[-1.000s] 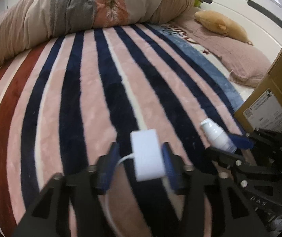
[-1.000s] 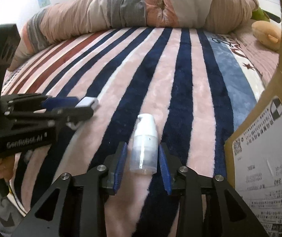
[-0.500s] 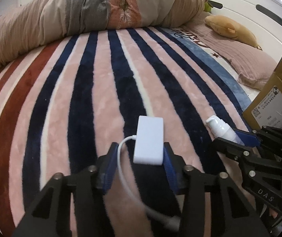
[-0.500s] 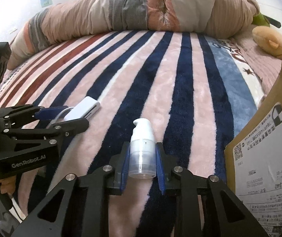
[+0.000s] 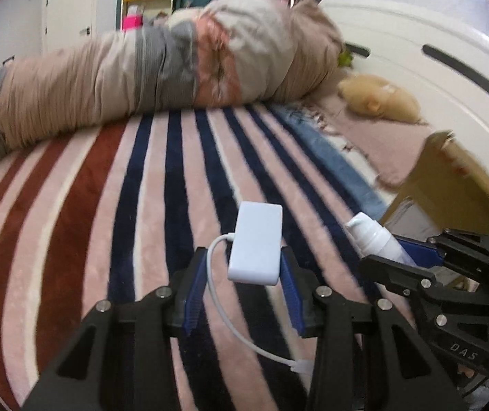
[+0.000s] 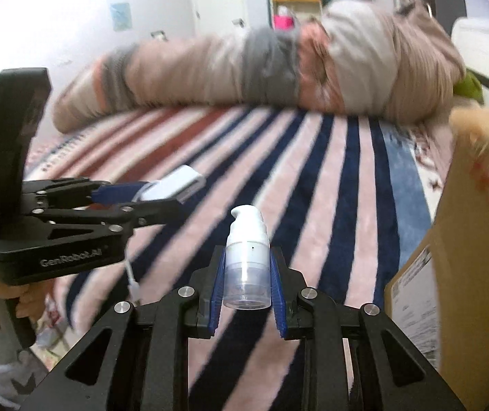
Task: Organize rigid objects
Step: 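Carry the pump bottle and card reader into the box and open both grippers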
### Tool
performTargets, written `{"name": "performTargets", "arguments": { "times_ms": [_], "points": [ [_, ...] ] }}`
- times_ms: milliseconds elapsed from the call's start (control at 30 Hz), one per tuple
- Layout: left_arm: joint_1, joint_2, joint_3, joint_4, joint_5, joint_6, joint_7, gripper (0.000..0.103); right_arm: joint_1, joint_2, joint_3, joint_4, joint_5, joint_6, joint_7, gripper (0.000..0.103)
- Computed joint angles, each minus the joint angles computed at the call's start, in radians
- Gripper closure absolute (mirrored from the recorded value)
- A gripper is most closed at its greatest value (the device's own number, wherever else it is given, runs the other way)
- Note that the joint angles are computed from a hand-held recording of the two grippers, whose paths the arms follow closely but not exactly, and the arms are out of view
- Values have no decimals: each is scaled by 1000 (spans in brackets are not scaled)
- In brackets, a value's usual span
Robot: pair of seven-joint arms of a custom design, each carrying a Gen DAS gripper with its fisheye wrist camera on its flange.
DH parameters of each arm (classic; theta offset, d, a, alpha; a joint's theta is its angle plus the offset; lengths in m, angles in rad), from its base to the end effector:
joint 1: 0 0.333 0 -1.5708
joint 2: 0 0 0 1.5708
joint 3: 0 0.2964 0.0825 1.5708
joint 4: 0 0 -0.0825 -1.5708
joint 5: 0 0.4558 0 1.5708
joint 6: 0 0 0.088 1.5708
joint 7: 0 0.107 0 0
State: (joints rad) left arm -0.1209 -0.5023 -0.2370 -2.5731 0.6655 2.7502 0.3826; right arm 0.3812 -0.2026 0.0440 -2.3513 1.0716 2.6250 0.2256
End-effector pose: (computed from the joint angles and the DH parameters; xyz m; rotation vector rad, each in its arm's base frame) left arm 0.4629 -0.1980 0.4413 -1.9706 1.4833 -0.7746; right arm 0.5265 0.2156 0.3950 -2.2074 0.7262 -0.2112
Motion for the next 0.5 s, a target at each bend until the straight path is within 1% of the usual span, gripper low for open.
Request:
{"name": "performTargets", "arguments": {
  "times_ms": [133, 267, 400, 500],
  "points": [
    [-20, -58, -8, 9, 1, 4, 21, 65, 8, -108, -36, -42, 93, -30, -89, 83],
    [-35, -62, -22, 60, 5, 22, 43, 65, -1, -193, -85, -65, 167, -43, -154, 83],
    [-48, 2, -41, 159, 14, 43, 76, 65, -30, -238, -130, -65, 212, -35, -181, 83],
    [-65, 82, -53, 250, 16, 49, 110, 65, -64, -230, -149, -45, 208, -26, -166, 83]
  ]
}}
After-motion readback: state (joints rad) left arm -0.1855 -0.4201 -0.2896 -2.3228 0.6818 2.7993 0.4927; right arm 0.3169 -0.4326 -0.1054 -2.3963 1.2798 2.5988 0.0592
